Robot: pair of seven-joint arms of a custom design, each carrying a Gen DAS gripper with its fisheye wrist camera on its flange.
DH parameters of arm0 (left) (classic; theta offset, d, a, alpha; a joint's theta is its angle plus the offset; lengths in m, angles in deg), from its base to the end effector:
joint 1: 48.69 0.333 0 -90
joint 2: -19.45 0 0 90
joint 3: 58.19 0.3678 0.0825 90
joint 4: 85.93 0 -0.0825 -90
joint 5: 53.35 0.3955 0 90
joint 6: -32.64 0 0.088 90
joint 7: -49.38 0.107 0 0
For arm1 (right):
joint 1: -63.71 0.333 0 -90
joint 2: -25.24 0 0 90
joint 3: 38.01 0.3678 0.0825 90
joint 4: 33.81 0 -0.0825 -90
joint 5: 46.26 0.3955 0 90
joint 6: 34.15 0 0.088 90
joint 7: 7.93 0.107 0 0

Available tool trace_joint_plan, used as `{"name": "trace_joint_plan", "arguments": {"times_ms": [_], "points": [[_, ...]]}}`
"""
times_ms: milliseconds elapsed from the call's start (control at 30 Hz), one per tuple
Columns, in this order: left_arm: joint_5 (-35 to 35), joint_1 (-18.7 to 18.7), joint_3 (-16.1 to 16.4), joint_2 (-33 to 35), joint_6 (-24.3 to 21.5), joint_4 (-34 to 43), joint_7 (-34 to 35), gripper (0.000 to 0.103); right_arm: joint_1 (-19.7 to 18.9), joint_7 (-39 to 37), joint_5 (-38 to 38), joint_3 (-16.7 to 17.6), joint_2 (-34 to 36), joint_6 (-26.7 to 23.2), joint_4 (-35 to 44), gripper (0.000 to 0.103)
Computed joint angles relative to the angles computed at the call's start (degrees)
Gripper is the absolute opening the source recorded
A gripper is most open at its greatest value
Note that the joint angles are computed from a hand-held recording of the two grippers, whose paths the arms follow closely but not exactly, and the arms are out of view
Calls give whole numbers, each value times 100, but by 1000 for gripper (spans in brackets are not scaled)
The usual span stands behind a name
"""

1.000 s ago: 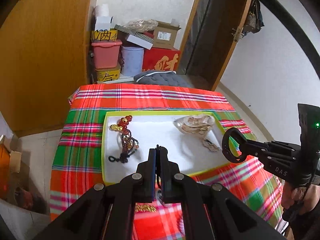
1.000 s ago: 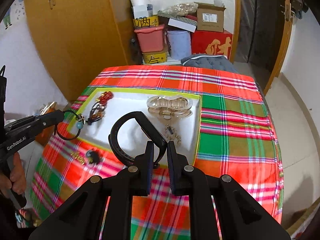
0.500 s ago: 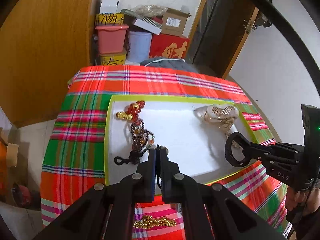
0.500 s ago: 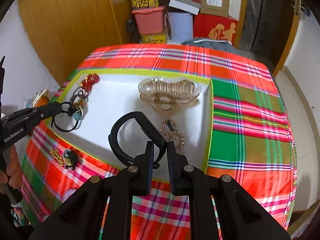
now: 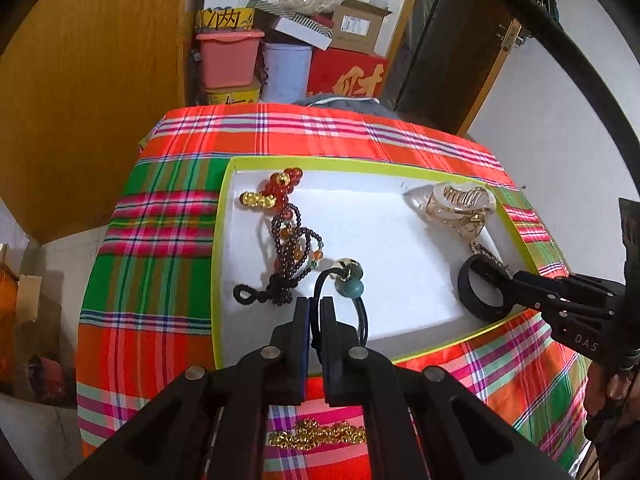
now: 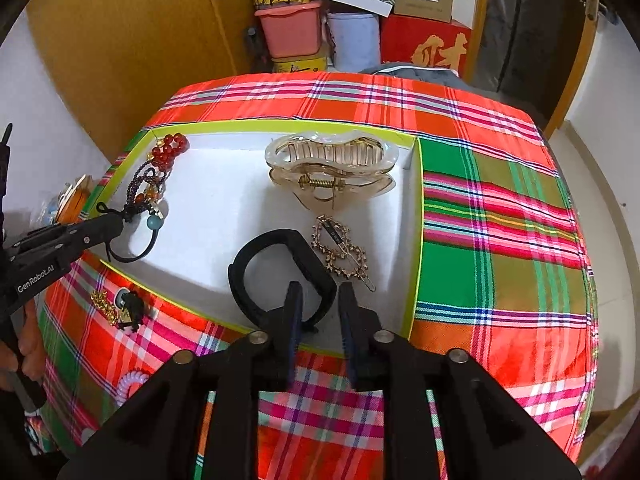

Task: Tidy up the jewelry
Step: 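Open the left tool over the tray while the right tool releases the black band inside, then move both tools back toward the remaining jewelry on the cloth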

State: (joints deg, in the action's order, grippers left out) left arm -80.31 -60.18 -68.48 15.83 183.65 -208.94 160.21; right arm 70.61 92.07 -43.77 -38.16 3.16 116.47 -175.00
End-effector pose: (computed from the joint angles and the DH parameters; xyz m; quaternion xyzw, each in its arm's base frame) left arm 0.5366 -0.2044 0.5352 -0.5267 0.7917 -0.3006 0.0729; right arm 0.4518 0.0523 0.5393 -0.6496 0.7100 -0.1492 0.2273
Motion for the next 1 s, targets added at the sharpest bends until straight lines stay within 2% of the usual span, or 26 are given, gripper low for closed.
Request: {"name": "trace_joint_plan", "arguments": {"times_ms": [67, 200, 333, 367, 700, 1000], "points": [[11, 2, 5, -39, -14, -29, -16, 4, -5, 20, 6, 7, -49, 24, -34, 31], [-59, -12, 41, -189, 0, -123, 22, 8, -9, 45, -20, 41, -234, 62, -136, 31], [-275, -62, 116, -410, -5, -241, 151, 25, 19, 80, -38, 77, -473, 74, -256, 32], [-308, -74, 135, -471, -9, -274, 165, 27, 24, 98, -42, 90, -550, 67, -293, 32], [-257, -191, 289, -1098, -33, -709, 25, 27, 74, 231, -80, 179, -1212, -66, -572, 32], [-277, -453, 488, -1873, -65, -1293, 84, 27, 205, 347, -50, 255, -1806, -259, -814, 32]]}}
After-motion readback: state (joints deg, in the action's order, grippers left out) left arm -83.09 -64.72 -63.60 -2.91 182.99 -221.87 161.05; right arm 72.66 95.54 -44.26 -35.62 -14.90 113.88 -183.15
